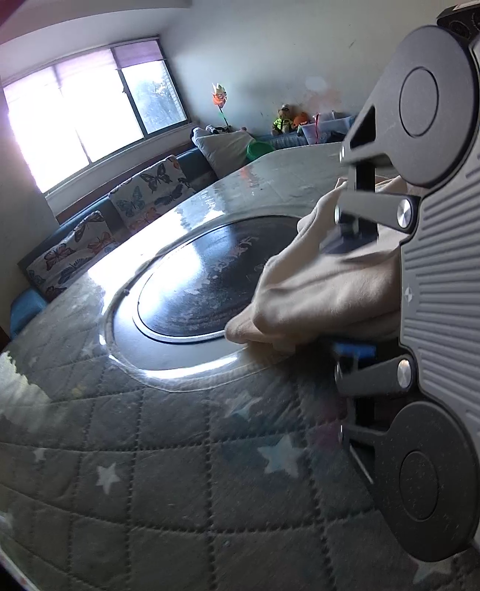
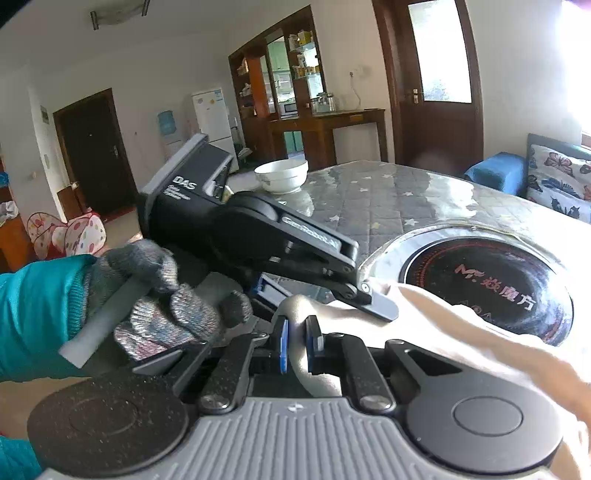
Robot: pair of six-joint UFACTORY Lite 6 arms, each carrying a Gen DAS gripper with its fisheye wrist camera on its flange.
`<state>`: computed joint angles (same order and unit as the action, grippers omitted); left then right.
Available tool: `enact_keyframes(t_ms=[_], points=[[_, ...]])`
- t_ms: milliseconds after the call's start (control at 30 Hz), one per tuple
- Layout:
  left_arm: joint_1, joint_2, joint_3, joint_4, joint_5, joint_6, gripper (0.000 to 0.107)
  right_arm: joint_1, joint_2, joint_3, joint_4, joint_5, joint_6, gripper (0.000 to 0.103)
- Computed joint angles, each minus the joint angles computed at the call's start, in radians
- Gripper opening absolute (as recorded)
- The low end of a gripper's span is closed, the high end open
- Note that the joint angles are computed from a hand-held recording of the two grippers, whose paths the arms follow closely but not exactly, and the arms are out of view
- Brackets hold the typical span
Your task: Fold clothes
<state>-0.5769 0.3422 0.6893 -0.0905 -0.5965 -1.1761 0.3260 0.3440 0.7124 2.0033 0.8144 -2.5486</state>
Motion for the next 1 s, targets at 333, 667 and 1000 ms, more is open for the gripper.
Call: enact_keyframes(t_ms=[333,667,1000], points=[[-0.020,0.010,0.018,-0.076,0.024,0.109,0.025,-0.084,-0.061,-0.050,-0.035,-0.008,0.026,0.017],[-0.073,0.015,0.091,-0.307,0.124,0.412,0.026,-0.400,-0.018,-0.018,0.084,-0.083,-0.049,0.024],[-0.124,0.051,0.188,-0.630,0.191,0.797,0.027,-0.501,0.309,0.257,0.055,-0.096,0.098,0.035]])
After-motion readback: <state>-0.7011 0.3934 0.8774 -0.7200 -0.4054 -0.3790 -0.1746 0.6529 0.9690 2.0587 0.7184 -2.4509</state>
